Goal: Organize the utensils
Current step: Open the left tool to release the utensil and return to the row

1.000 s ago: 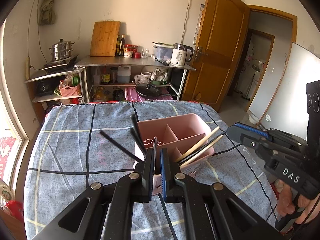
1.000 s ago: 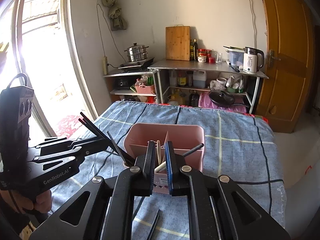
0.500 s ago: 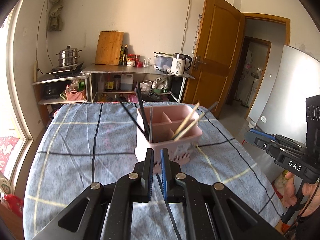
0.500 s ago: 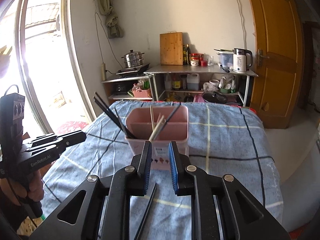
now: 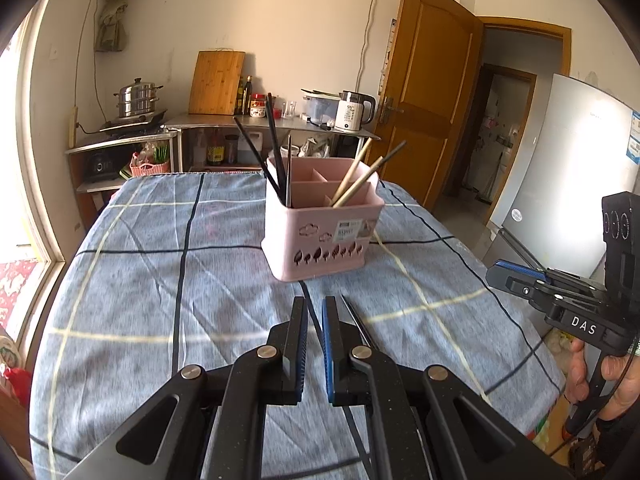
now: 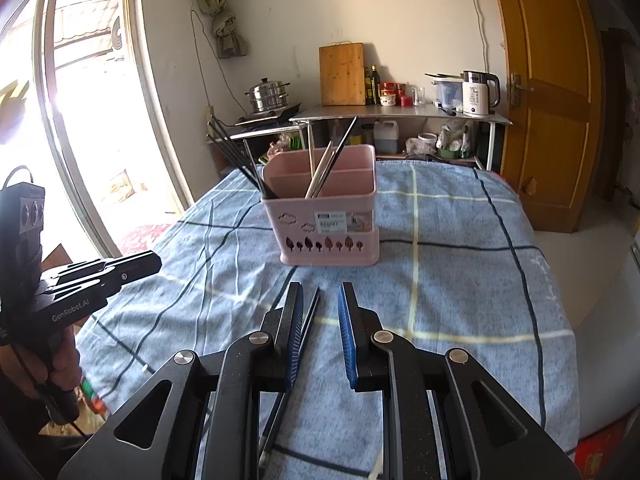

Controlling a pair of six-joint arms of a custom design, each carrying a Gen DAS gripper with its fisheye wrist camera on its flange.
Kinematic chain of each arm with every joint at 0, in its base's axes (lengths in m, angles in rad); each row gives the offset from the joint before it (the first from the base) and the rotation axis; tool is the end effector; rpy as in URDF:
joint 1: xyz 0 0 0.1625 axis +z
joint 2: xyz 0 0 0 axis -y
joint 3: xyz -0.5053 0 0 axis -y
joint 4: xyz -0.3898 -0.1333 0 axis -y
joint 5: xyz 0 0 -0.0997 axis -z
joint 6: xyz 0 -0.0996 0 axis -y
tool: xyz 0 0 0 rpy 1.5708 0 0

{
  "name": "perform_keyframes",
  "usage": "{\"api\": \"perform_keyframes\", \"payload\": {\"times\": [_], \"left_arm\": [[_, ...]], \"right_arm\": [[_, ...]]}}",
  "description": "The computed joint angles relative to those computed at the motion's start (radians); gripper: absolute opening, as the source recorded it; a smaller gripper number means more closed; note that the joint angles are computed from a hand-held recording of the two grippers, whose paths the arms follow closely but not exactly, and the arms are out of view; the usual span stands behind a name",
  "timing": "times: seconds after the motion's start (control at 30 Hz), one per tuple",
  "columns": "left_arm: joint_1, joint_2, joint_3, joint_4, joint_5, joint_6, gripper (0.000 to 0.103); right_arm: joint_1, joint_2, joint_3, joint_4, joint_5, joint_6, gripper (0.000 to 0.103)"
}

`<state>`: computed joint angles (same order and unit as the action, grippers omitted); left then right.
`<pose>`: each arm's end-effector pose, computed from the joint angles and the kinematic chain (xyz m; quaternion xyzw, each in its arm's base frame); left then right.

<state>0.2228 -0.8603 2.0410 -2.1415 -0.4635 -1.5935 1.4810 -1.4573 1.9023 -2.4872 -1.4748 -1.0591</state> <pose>-0.4717 -0.3349 0.0914 0.0574 0.8246 -0.4735 0.3042 0.0936 -0.5535 0.4537 0.4624 -0.8542 0.2212 0.0876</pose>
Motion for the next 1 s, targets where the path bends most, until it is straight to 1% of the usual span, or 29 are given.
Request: {"api": "perform_keyframes", "payload": {"times": [0.27, 0.73, 1.0], "left_arm": [[-0.029, 0.007, 0.022, 0.017, -0.019, -0.073, 0.006], [-0.022, 0.038, 0.042, -0.069, -0.041, -0.017, 0.006], [-0.002, 0.041, 0.054, -0.098, -0.063, -0.008, 0.006]], "right_arm": [[-0.035, -0.031, 0.041, 0.0, -0.004, -0.027, 0.019], [-0.05, -0.018, 0.079, -0.017, -0.058, -0.035, 0.019], [-0.042, 0.03, 0.1, -0.051, -0.123, -0.034, 0.019]]}}
